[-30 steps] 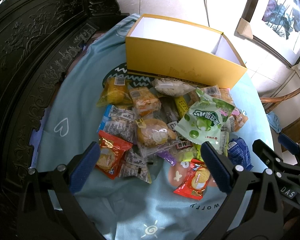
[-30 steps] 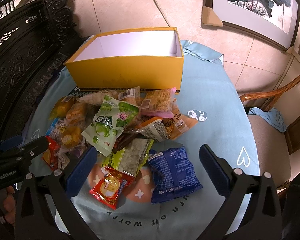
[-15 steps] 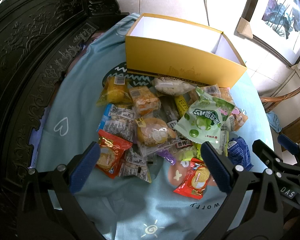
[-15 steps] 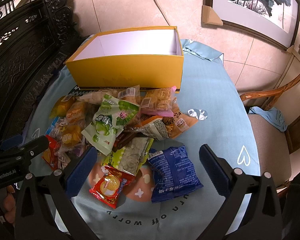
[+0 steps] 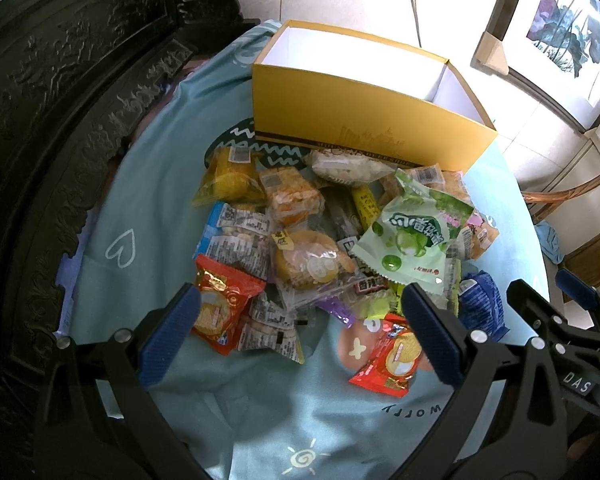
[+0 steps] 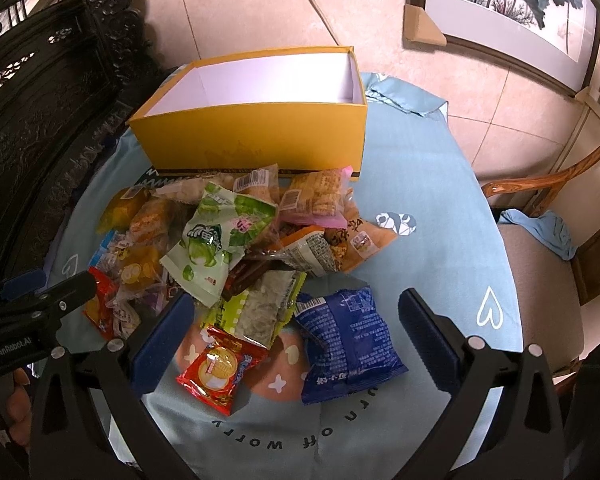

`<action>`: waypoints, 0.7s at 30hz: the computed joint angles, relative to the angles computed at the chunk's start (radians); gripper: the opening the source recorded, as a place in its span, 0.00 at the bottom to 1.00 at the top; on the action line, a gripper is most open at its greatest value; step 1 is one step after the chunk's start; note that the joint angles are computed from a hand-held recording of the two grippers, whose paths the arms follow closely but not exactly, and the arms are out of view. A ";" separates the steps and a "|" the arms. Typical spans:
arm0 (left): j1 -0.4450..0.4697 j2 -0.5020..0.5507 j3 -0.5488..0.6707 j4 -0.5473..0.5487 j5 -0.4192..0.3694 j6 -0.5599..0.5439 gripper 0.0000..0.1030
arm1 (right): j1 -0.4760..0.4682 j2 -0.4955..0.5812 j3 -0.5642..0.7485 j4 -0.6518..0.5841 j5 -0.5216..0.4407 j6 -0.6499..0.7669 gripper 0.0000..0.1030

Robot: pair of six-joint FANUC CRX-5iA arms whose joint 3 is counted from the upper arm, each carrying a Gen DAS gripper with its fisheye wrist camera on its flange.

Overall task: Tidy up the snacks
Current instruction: 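Grasp the round biscuit pack with left tool while right tool grasps the blue bag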

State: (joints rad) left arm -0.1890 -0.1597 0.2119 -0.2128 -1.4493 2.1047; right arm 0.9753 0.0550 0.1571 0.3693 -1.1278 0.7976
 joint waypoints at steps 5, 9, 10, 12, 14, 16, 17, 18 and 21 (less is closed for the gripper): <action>0.042 -0.021 -0.047 0.042 0.024 -0.031 0.98 | -0.027 -0.014 -0.013 -0.045 0.026 0.021 0.99; 0.076 -0.027 -0.064 0.053 0.023 -0.061 0.98 | -0.053 -0.027 -0.033 -0.077 0.035 0.030 0.99; 0.081 -0.028 -0.068 0.056 0.027 -0.072 0.98 | -0.058 -0.031 -0.041 -0.080 0.041 0.031 0.99; 0.091 -0.022 -0.072 0.069 0.031 -0.100 0.98 | -0.067 -0.040 -0.060 -0.087 0.056 0.040 0.99; 0.098 -0.010 -0.074 0.088 0.031 -0.126 0.98 | -0.073 -0.046 -0.069 -0.099 0.068 0.059 0.99; 0.094 0.016 -0.062 0.096 0.023 -0.148 0.98 | -0.079 -0.048 -0.072 -0.108 0.075 0.081 0.99; 0.091 0.033 -0.051 0.100 0.018 -0.155 0.98 | -0.083 -0.048 -0.070 -0.114 0.079 0.093 0.99; 0.091 0.043 -0.044 0.105 0.018 -0.158 0.98 | -0.089 -0.049 -0.069 -0.118 0.087 0.105 0.99; 0.102 0.090 -0.012 0.122 0.001 -0.144 0.98 | -0.098 -0.045 -0.057 -0.126 0.098 0.129 0.99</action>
